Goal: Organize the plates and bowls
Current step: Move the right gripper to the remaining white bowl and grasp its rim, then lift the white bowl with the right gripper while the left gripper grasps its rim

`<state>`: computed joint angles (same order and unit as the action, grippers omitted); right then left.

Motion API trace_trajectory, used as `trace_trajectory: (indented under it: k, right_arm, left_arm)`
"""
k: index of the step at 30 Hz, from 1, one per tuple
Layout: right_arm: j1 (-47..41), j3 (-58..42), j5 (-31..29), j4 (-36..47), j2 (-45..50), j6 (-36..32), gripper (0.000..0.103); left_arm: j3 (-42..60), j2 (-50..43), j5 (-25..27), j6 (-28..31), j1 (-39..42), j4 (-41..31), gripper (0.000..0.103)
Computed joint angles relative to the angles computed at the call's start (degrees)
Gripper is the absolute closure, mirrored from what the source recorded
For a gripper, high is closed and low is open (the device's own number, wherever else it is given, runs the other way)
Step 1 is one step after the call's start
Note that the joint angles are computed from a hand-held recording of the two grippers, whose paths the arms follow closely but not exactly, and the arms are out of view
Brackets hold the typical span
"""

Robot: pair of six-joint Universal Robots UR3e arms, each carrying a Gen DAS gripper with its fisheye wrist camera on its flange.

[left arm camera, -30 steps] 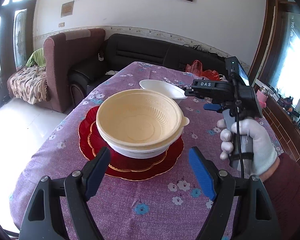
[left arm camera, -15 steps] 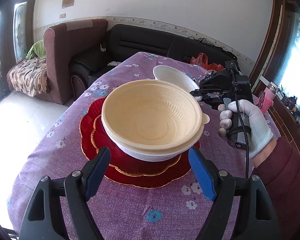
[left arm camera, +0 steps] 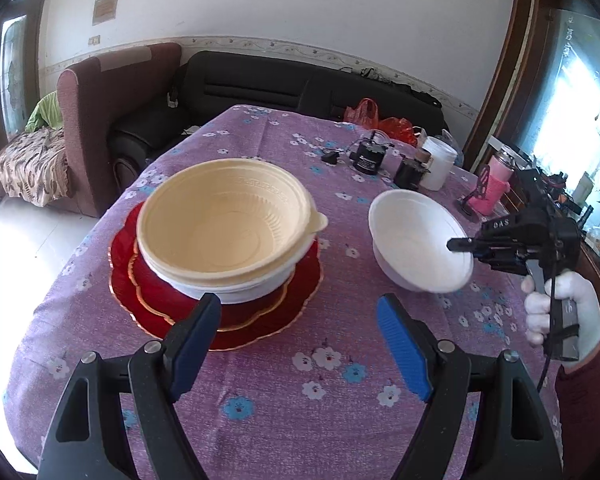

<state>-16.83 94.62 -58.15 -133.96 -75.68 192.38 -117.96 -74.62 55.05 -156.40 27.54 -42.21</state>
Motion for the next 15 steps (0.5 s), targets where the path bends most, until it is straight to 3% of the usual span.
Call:
trace_trajectory:
  k: [4, 6, 8, 11, 15]
  right_arm:
    - [-9.13, 13.54, 4.36, 6.58, -11.53, -9.82, 0.093]
    - [-12.58, 19.48, 5.58, 4.85, -15.38, -12.34, 0.093]
    - [-14.35, 24.29, 5.94, -0.16, -17.68, -13.06, 0.087]
    - [-16.32, 31.52, 7.41, -11.86, -19.56, -11.99, 0.069]
    - [-19.52, 39.24, 11.61, -25.05, -20.80, -11.64, 0.068]
  left_arm:
    - [2.05, -3.37, 4.04, -3.81, -8.39, 2.99, 0.023]
    - [4.34, -6.41, 6.44, -6.12, -13.11, 3.66, 0.023]
    - [6.84, -9.66, 8.64, -8.21, -17.17, 4.09, 0.023]
    - [10.57, -14.13, 13.81, -11.19, -22.88, 5.40, 0.023]
    - [15.66, -19.46, 17.90, -13.78, -27.81, 4.90, 0.024]
